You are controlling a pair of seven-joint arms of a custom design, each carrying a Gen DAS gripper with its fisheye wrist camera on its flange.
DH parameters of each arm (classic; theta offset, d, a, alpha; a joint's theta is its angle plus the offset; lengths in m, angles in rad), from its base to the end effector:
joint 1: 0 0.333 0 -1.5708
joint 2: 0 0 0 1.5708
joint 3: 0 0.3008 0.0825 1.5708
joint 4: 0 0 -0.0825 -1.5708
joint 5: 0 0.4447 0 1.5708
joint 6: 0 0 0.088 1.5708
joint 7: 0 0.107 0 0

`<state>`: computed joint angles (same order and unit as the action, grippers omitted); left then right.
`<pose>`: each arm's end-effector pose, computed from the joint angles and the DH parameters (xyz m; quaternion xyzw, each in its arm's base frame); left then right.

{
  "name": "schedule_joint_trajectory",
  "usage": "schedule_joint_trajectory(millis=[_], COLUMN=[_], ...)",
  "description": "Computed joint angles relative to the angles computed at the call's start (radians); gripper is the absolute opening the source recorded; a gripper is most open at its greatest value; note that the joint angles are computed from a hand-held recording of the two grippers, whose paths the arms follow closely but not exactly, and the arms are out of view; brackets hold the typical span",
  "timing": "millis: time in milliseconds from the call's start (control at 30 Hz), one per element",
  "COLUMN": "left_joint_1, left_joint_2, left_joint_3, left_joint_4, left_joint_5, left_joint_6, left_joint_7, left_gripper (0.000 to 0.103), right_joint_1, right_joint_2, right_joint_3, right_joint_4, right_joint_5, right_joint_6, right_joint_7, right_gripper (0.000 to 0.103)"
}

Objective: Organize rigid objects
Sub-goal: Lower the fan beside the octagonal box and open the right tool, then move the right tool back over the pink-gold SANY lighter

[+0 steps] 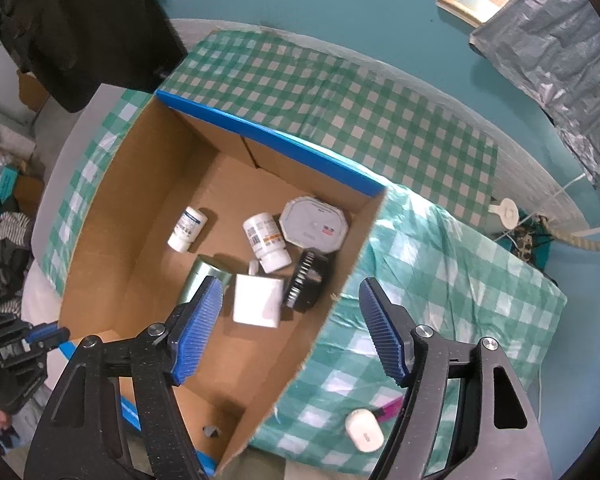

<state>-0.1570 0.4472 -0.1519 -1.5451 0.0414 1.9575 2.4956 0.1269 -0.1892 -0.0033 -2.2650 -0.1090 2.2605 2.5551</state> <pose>0.6981 -0.2071 0.3550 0.1665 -0.9858 0.0055 0.0195 0.5559 0.0661 0.4121 -0.3744 0.9216 -0.0647 0.0794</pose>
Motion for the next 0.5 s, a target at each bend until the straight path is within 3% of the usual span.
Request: schedule_joint_trajectory(millis=[500], left_joint_1=[0.001], left_joint_2=[-0.001], left_joint_3=[0.001], left_joint_4=[-0.001], left_joint_5=[-0.001], left_joint_6=[-0.003], left_joint_7=[0.009], left_gripper=[0.004], right_joint_1=[0.018], right_joint_2=[-0.171], right_joint_3=[0.02], right_joint_4=[-0.171], right_joint_5=[0.006], right_joint_6=[-0.031], right_joint_7=[0.14], right_gripper=[0.074])
